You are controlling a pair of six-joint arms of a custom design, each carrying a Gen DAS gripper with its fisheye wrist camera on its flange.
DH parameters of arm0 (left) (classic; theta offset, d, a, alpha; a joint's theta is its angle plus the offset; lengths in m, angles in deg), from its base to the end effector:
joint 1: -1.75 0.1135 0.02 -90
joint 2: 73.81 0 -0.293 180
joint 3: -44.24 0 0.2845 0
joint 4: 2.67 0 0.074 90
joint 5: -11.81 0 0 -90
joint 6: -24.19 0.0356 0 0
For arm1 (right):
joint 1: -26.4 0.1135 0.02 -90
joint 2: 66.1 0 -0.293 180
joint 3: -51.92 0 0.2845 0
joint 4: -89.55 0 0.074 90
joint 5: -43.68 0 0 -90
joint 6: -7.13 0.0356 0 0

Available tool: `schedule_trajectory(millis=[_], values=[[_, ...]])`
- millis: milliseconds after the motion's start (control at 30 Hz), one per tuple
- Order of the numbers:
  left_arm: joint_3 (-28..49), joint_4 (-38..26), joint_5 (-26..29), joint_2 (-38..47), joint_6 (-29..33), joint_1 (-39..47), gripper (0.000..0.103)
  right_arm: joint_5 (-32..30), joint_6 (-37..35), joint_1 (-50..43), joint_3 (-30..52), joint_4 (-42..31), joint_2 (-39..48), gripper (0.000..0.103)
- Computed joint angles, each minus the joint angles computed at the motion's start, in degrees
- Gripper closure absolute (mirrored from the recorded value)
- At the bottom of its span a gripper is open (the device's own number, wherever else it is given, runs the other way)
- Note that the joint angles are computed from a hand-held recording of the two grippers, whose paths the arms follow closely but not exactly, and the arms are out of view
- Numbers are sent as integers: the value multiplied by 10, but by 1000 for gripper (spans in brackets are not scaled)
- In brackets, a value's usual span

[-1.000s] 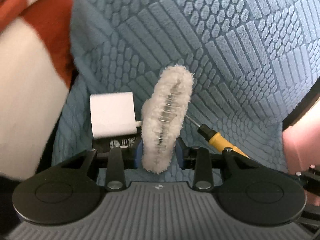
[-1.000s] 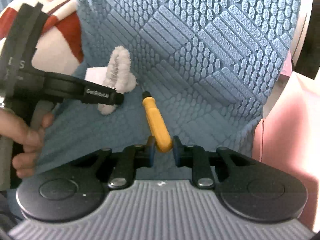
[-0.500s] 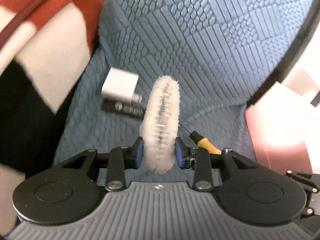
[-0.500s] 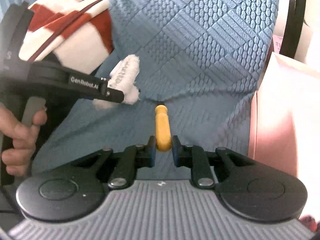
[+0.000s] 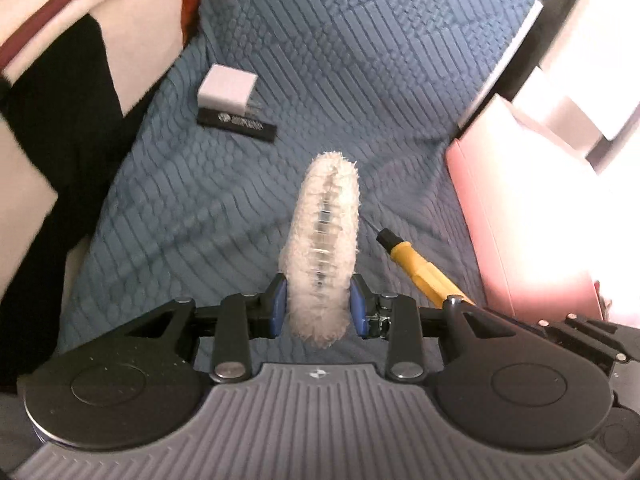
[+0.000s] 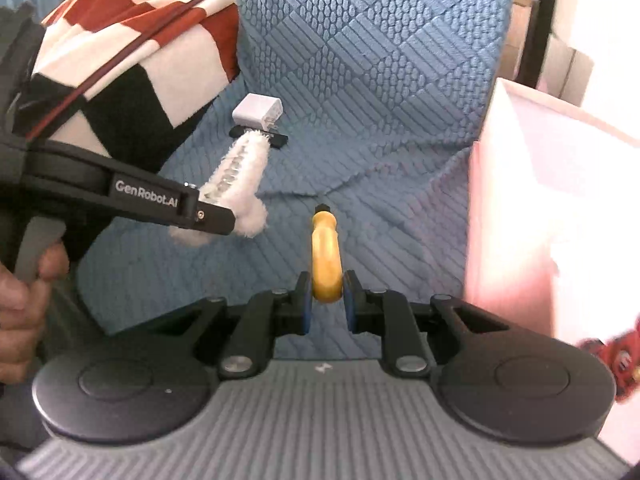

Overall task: Organize rigid objects
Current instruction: 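Close the left gripper on the brush while the right gripper grasps the screwdriver handle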

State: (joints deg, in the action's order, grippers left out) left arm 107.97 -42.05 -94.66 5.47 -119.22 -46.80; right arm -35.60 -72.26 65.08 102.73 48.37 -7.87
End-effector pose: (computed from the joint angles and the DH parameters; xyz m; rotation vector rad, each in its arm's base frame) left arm 0.2073 -0.2195 0.2366 -0.2213 2.5056 -0.3879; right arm 0.1758 0.1323 0.2441 -0.5006 2.3541 0.1739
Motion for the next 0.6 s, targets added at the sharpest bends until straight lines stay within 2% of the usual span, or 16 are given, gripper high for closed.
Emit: schedule_trajectory(millis=[100,200,300,500,600], values=[[-8,-8,-5,-4,-25,-31,65,56,32,48,-8,-54,-31,83],[-10,-22,-17,1,-49,-57,65,76,68,87,-20,-92,-54,83],[-13,-24,-7,7,-64,-61,65,73,92,103,-25,-104,-54,83],[-13,-20,14,7,-69,-50,65,48,83,86,-23,-91,-51,82],[-20,-7,31,9,-68,-38,64,49,88,82,-26,-84,-58,77]])
